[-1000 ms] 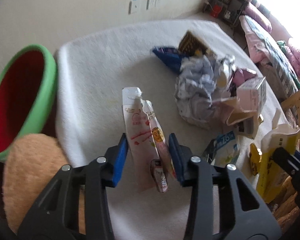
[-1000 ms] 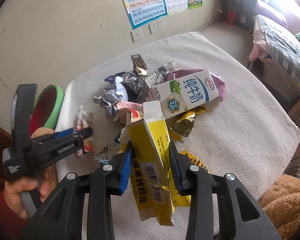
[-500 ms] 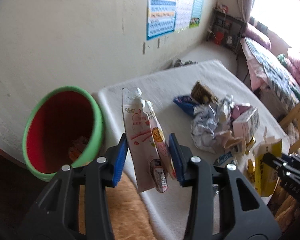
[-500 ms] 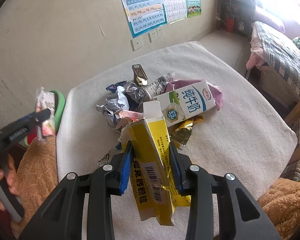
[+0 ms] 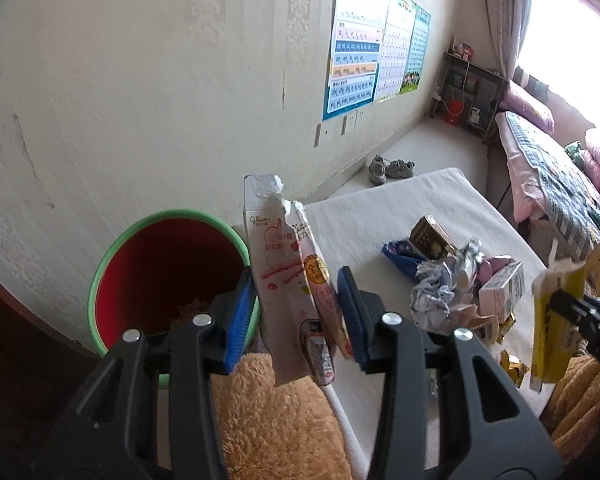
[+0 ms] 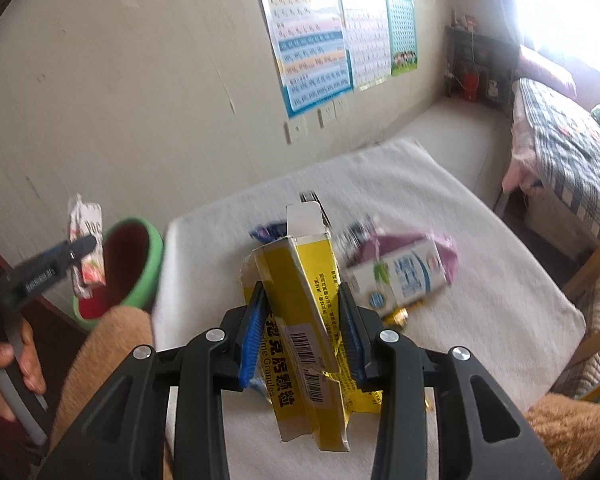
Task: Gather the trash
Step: 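Carry both items over the red bin and open both tools to drop them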
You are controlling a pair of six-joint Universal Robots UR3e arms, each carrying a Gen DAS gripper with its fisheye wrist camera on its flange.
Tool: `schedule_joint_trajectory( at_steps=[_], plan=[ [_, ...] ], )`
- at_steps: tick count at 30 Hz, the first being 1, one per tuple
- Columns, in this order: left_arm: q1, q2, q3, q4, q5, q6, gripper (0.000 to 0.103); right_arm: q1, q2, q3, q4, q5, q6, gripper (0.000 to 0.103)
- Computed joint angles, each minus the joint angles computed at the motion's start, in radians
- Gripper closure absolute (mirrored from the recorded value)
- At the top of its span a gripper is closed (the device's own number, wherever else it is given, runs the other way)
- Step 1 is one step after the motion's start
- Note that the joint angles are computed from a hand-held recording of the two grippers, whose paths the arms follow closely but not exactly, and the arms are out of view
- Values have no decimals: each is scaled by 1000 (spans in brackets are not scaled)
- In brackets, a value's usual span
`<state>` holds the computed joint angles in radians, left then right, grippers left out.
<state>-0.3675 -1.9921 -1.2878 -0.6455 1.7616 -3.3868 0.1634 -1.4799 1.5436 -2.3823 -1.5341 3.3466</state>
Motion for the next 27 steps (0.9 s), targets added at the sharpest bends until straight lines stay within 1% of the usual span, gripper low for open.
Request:
schedule_joint_trajectory(
  at_steps=[11, 22, 27],
  plan=[
    [50, 56, -68, 43, -22, 16, 63, 99, 197, -313, 48, -6, 37, 69],
    [114, 105, -149, 76, -40, 16, 63, 166, 345, -524, 112, 1, 39, 68],
    [141, 119, -179, 87, -45, 14, 63, 197, 421, -647, 153, 7, 42, 68]
  ],
)
